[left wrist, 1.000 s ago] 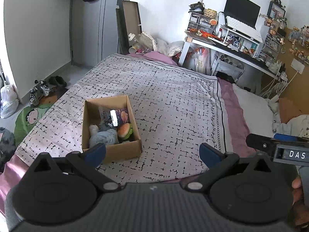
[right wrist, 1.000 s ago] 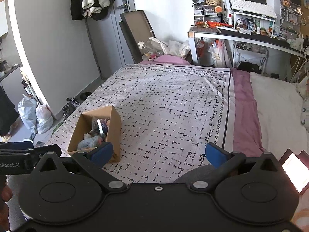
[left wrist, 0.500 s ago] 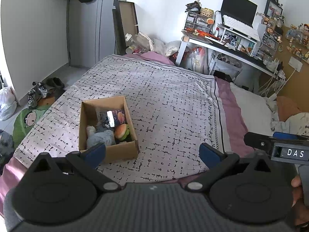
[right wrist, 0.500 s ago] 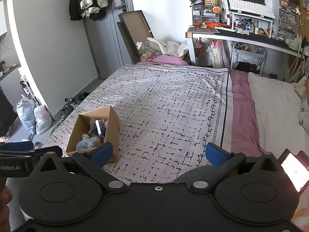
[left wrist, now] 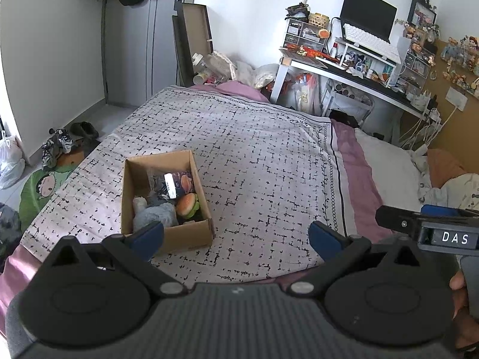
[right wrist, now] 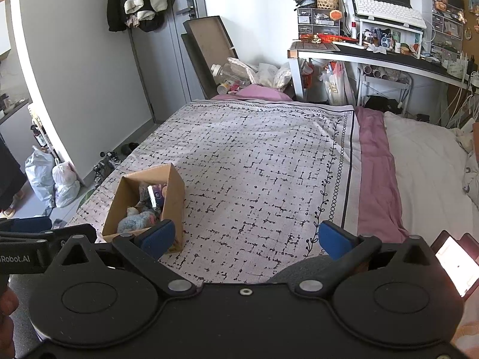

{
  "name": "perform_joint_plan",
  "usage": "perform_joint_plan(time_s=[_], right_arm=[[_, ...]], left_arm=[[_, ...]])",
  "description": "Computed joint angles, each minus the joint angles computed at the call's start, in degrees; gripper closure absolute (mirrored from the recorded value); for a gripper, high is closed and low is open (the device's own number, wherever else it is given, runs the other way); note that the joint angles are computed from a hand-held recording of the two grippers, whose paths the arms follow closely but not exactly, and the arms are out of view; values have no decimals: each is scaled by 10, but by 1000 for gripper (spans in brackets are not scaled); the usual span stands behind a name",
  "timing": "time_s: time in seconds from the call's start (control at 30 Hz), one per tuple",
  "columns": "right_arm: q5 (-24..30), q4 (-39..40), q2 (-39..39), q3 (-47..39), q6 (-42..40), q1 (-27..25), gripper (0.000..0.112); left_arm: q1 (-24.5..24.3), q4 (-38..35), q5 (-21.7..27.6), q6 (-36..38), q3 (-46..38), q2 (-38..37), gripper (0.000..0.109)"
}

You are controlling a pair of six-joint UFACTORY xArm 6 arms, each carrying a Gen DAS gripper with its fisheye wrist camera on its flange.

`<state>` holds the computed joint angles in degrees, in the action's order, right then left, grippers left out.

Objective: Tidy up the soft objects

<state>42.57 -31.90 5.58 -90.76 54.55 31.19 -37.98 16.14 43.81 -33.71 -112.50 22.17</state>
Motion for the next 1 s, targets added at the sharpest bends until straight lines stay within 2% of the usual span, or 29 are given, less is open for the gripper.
perform_joint_plan(time_s=[1.0], right_arm=[[-1,3,2,-2,-3,-3,9]], left_arm=[[-3,-2,9,7,-25,15,6]])
